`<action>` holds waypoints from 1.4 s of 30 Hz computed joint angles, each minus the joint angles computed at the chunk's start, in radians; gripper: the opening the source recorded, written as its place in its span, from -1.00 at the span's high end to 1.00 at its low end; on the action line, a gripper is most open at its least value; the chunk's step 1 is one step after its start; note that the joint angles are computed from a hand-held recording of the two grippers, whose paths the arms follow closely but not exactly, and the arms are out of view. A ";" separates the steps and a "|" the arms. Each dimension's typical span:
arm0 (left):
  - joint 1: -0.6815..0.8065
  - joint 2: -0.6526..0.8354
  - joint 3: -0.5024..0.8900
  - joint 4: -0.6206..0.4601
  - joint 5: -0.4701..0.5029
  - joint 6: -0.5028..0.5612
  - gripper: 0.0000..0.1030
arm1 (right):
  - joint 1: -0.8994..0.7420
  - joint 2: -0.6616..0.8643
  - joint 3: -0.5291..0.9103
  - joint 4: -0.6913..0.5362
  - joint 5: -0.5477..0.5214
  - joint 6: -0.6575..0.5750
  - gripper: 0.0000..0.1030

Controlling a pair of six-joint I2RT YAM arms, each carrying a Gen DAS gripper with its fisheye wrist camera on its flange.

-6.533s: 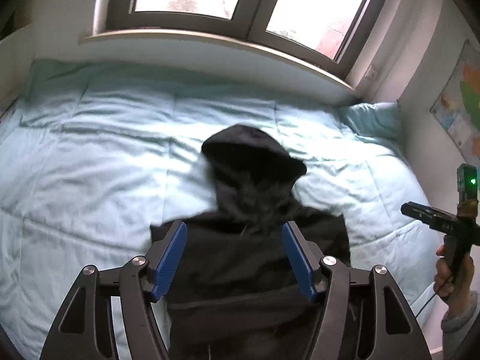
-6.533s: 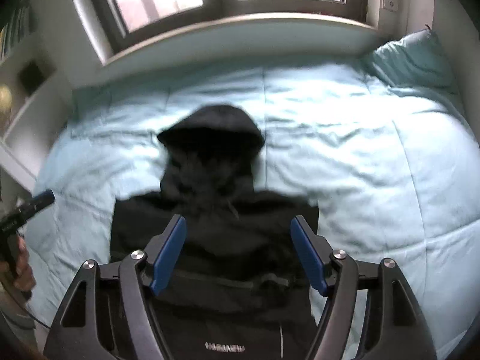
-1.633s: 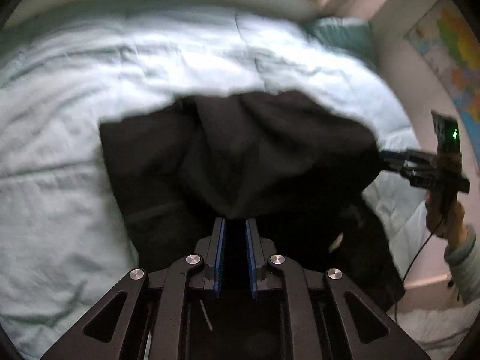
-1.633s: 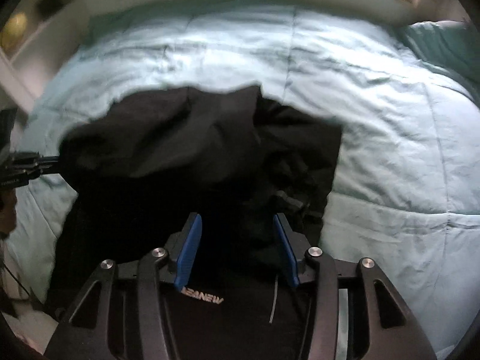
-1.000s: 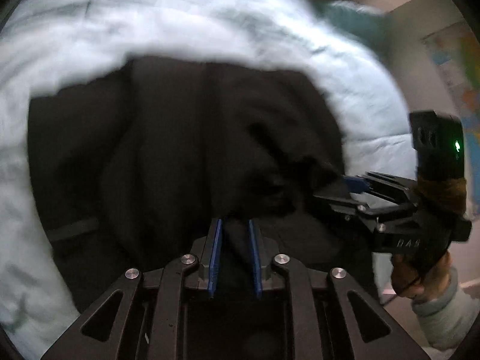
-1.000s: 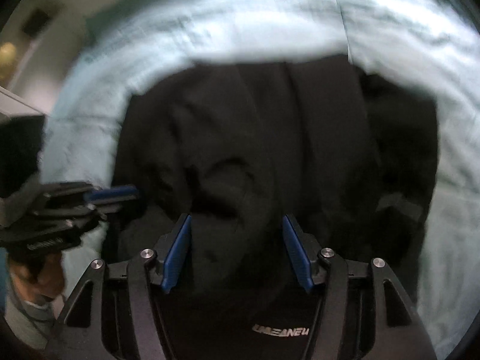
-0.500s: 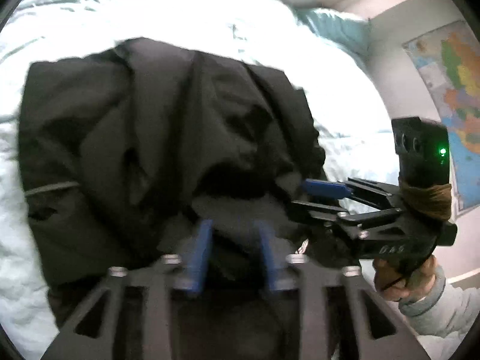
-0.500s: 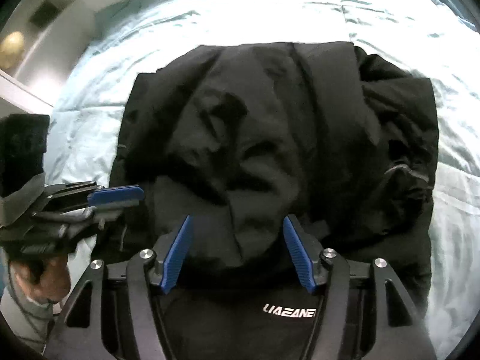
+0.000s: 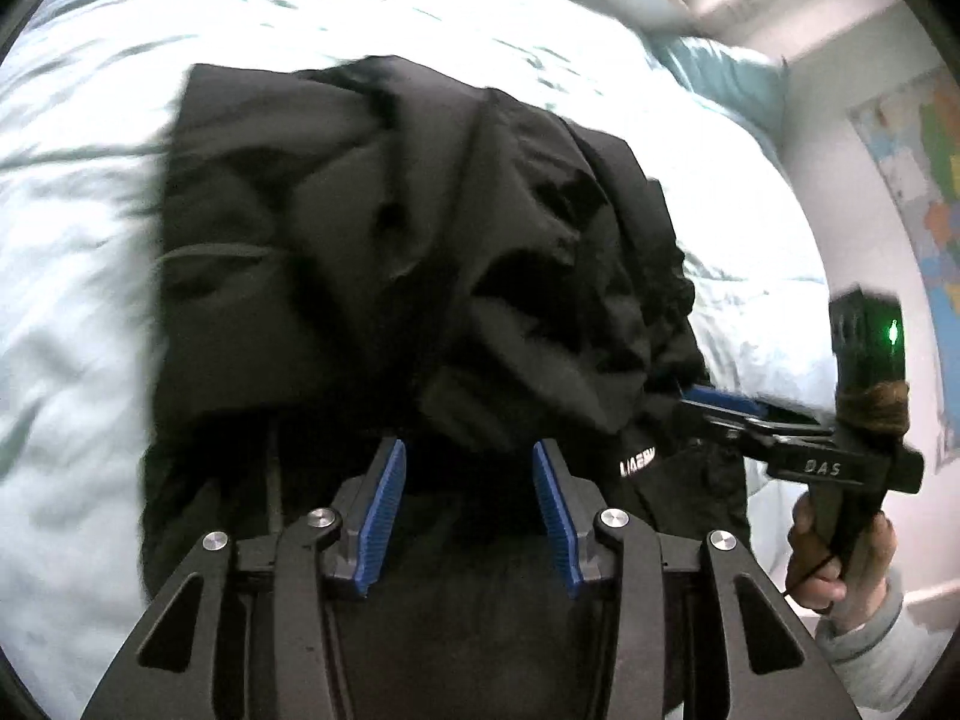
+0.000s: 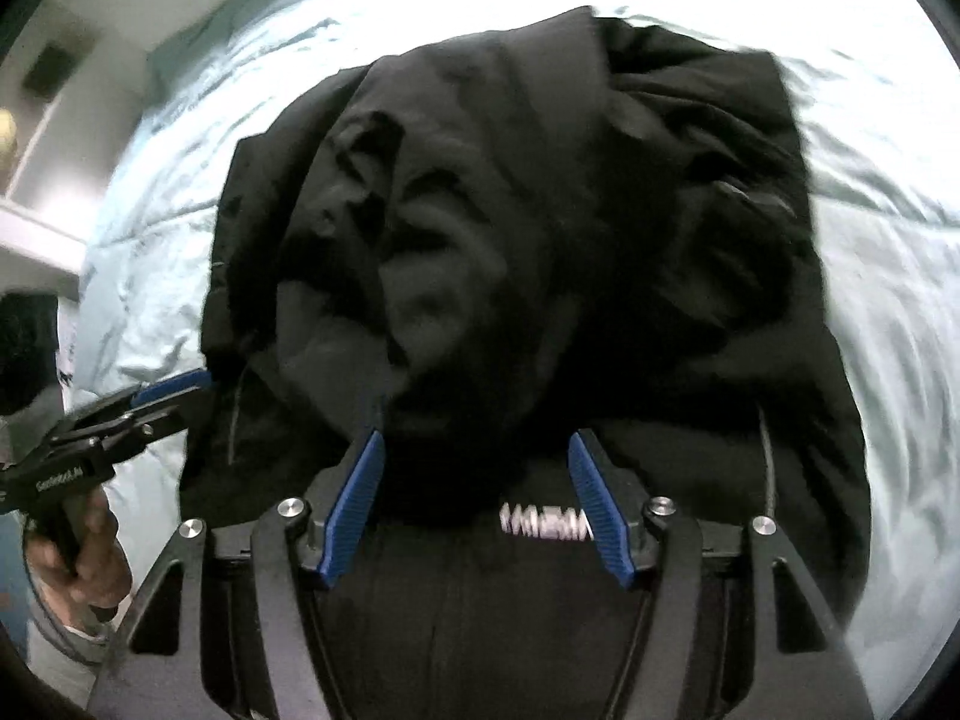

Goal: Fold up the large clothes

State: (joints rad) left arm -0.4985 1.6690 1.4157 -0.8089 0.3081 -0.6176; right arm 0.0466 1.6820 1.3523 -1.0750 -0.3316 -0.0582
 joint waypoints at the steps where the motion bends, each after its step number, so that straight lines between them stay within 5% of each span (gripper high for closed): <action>1: 0.006 -0.055 -0.040 -0.005 -0.006 -0.022 0.12 | -0.038 -0.035 -0.029 -0.008 -0.010 -0.024 -0.29; 10: 0.015 -0.451 -0.269 -0.206 -0.147 -0.193 0.11 | -0.288 -0.301 -0.178 -0.133 0.080 -0.236 -0.29; 17: 0.024 -0.700 -0.498 -0.280 -0.094 -0.342 0.11 | -0.549 -0.345 -0.258 -0.200 0.131 -0.435 -0.29; 23: -0.109 -0.833 -0.633 -0.349 -0.067 -0.491 0.08 | -0.756 -0.327 -0.308 -0.207 0.186 -0.580 -0.30; 28: -0.185 -0.930 -0.750 -0.327 -0.014 -0.596 0.08 | -0.858 -0.339 -0.359 -0.189 0.231 -0.673 -0.30; 32: -0.263 -0.990 -0.881 -0.209 0.051 -0.713 -0.02 | -0.928 -0.337 -0.397 -0.168 0.249 -0.729 -0.30; 37: -0.396 -1.062 -0.952 -0.130 -0.014 -0.876 -0.09 | -1.019 -0.323 -0.438 -0.132 0.293 -0.792 -0.29; 42: -0.426 -1.087 -0.951 -0.143 -0.014 -0.899 -0.10 | -1.112 -0.299 -0.434 -0.154 0.296 -0.875 -0.42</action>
State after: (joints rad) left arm -0.9247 0.5820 0.4649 -0.9515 0.2938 -1.5166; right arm -1.0656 1.3833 0.9186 -1.2292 -0.0359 -0.9334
